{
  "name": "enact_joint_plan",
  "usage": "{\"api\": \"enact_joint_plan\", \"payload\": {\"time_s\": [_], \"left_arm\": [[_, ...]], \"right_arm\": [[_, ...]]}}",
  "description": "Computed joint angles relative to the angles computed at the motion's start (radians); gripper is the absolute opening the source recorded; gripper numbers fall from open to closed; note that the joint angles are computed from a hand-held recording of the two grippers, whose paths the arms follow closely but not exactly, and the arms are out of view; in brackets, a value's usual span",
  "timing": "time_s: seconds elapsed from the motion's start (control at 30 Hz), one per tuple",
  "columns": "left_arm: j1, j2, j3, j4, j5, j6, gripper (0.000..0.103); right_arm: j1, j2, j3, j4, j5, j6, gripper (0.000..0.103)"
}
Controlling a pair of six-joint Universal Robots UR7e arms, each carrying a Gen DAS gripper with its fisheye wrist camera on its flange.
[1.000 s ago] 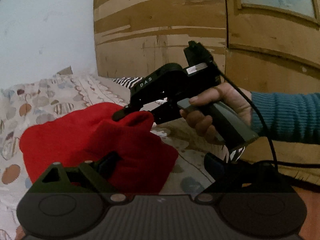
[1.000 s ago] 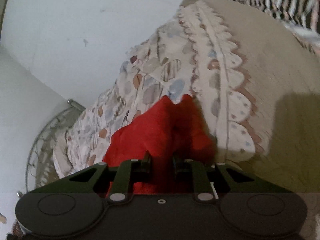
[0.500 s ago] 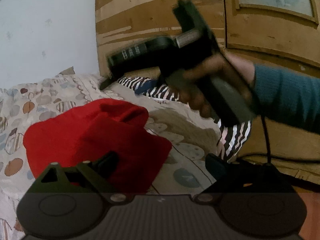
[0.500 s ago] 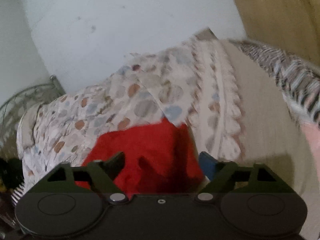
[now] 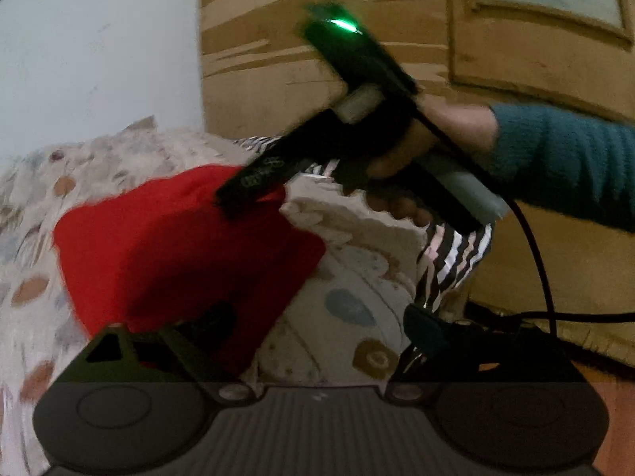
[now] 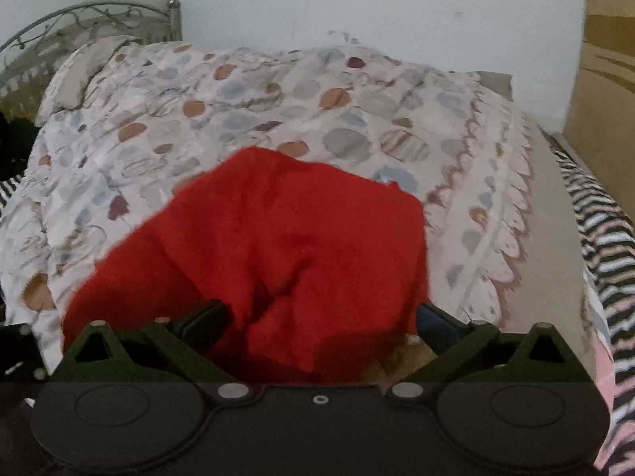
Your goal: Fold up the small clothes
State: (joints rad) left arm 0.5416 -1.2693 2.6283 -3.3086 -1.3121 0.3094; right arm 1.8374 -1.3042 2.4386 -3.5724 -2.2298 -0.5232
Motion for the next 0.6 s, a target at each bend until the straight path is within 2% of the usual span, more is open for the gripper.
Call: {"api": "enact_joint_plan", "payload": {"time_s": [0.13,0.23,0.3,0.37,0.47,0.6], "left_arm": [[0.021,-0.098,0.039,-0.032,0.020,-0.131,0.098],[0.052,-0.143,0.020,-0.061,0.053,-0.250,0.102],[0.083,-0.131,-0.021,-0.089,0.073,-0.330,0.102],[0.121,-0.105,-0.076,-0.080,0.069,-0.388,0.102],[0.192,-0.043,-0.163,-0.041,0.016,-0.428,0.102],[0.254,0.014,-0.229,0.055,-0.007,-0.486,0.102]], "right_arm": [[-0.046,0.010,0.081,-0.172,0.043,0.011,0.102],[-0.066,0.090,0.129,-0.396,0.055,-0.038,0.102],[-0.089,0.148,0.157,-0.546,0.087,-0.055,0.102],[-0.118,0.183,0.179,-0.640,0.130,-0.029,0.102],[-0.149,0.212,0.198,-0.720,0.180,0.003,0.102],[-0.135,0.242,0.209,-0.804,0.176,0.000,0.102]]}}
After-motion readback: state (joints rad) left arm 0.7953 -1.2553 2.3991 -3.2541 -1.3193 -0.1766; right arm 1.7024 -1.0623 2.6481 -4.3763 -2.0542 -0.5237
